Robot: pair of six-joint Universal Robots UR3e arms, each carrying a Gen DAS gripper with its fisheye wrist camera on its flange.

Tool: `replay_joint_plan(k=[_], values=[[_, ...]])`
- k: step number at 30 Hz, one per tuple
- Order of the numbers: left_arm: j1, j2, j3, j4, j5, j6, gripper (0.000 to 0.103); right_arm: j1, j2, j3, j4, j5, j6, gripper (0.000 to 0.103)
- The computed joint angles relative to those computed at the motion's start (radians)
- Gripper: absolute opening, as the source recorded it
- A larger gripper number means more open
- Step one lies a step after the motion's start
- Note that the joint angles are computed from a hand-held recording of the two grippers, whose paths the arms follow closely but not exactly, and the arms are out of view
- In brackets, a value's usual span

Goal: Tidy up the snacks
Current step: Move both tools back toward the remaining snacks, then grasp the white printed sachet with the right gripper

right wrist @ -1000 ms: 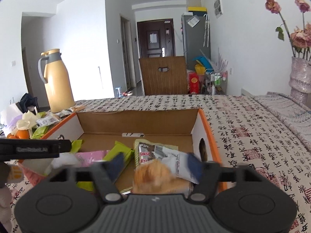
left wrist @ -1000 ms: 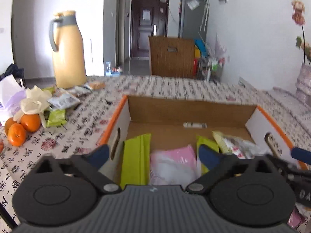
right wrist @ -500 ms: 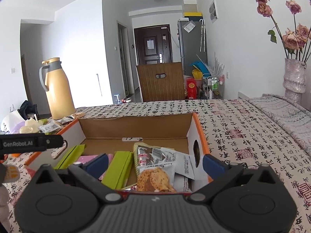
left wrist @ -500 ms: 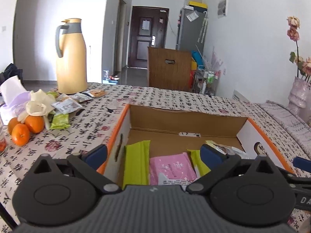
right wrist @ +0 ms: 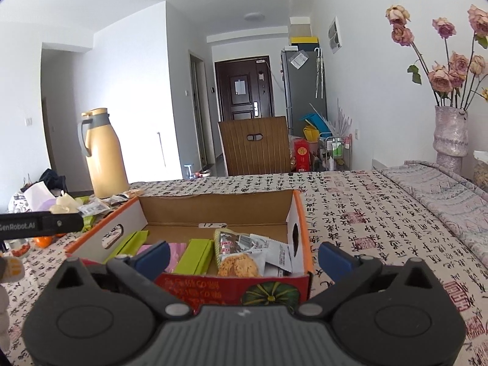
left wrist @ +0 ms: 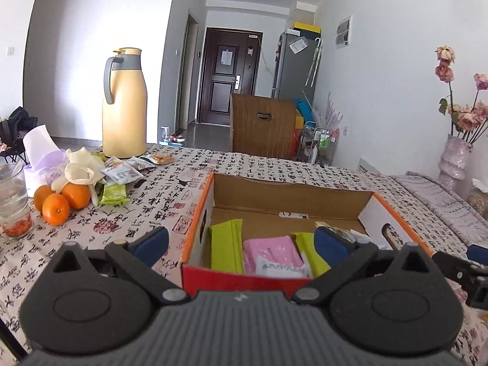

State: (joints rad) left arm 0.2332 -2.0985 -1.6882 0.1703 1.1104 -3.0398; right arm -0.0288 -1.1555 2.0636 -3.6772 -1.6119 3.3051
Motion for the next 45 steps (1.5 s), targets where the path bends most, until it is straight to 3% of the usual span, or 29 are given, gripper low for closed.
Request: replay_joint_plan(k=[15,29,36,45], values=[[0.163,0.16,-0.38,0.145,-0.146,0.052,0.103,0.022,-0.107,0.294,-0.172,-0.031,0.017,0.103],[0.23,0.193,-0.499,0.129,-0.188,0.162,0.103,0.043,-0.083,0.413,-0.237,-0.092,0.06,0.103],[0.215,0.193,-0.49,0.111,-0.172,0.168,0.103,-0.049,-0.107,0.371,-0.151,-0.048,0.028,0.103],[0.2,0.202,-0.482,0.101,-0.136,0.162,0.103,-0.197,-0.012,0.116,0.167,0.064,-0.009,0.103]])
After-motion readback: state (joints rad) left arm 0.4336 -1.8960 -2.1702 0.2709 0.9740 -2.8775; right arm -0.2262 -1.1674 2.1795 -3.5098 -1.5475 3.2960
